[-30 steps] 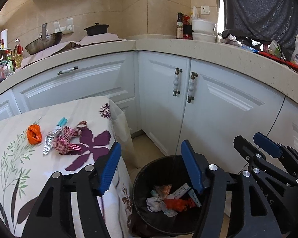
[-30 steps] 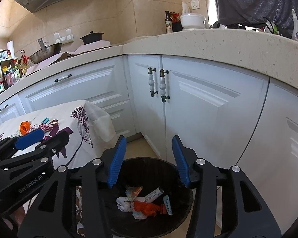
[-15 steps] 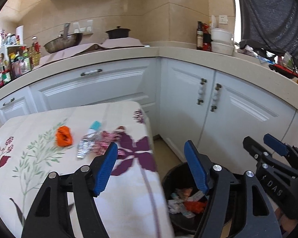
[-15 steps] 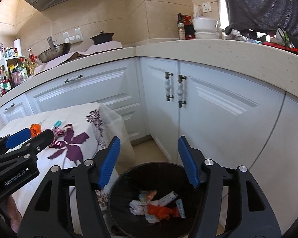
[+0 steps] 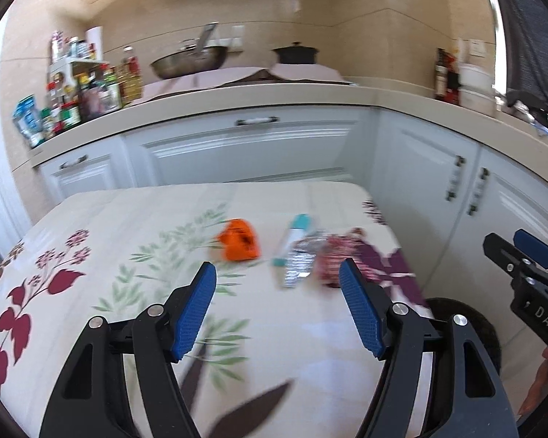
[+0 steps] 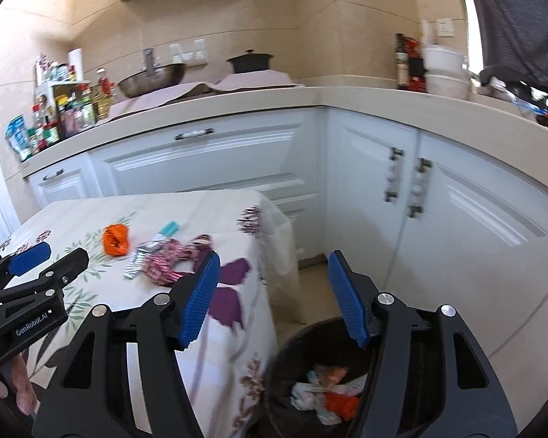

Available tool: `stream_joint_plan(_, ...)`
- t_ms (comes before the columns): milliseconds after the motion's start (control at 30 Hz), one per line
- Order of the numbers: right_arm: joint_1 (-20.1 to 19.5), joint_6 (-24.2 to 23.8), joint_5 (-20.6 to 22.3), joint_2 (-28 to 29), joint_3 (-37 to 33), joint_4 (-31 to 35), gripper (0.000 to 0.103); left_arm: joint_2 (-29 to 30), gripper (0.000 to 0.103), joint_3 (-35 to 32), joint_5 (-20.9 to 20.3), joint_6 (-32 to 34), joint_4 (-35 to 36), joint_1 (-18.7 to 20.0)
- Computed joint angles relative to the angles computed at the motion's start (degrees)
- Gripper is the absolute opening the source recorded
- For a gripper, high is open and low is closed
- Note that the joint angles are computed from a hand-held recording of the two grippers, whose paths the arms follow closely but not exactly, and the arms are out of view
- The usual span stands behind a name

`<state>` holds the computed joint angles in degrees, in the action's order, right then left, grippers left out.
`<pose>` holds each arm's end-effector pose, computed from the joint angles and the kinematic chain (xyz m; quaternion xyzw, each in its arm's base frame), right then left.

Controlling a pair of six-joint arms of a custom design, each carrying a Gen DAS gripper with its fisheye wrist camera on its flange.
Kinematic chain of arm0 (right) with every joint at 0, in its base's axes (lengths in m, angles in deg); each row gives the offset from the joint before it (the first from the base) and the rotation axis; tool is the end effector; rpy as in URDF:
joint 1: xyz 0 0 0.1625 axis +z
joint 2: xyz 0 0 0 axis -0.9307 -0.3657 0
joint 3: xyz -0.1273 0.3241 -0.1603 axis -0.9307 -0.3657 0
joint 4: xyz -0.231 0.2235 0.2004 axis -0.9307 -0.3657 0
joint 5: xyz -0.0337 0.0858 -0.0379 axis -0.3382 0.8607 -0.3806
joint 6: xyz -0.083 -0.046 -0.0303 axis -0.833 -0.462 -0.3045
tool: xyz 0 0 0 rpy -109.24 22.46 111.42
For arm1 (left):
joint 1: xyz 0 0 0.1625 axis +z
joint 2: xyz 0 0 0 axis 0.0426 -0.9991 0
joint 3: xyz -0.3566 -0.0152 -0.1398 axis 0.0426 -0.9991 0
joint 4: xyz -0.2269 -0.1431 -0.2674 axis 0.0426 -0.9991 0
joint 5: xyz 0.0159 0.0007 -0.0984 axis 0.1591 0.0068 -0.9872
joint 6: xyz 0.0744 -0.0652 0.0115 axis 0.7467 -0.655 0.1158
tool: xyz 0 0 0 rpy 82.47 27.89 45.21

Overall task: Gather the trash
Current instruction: 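Move both open tools back over the table items, then grasp the red checkered ribbon with right tool while left tool approaches the orange bag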

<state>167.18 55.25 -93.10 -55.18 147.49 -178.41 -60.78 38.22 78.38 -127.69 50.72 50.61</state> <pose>0.1912 -0.6240 0.1051 0.2123 -0.8122 0.4676 0.2768 -0.1834 -0.6065 0.1371 0.1687 0.7943 -0.4543 0.3663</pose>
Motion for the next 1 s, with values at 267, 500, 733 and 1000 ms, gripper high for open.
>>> stream_joint_plan(267,2.25,-0.65,-0.14,4.15,-6.55,5.82,0.060,-3.07,0.068,1.24,-2.04,2.11,-2.11,2.75)
stream_joint_plan(500,3.63,-0.65,-1.01,7.96,-13.34,11.81,0.060,-2.68,0.069,-2.43,-1.50,1.32,1.32,5.21)
stream_joint_plan(733,4.36,0.37,-3.29,11.74,-20.28,19.12,0.060,0.75,0.069,-9.95,-0.12,-1.46,9.22,7.20)
stream_joint_plan(1000,4.44,2.74,-6.63,14.72,-26.84,28.90,0.060,4.30,0.069,-16.48,0.92,-2.85,15.70,8.41)
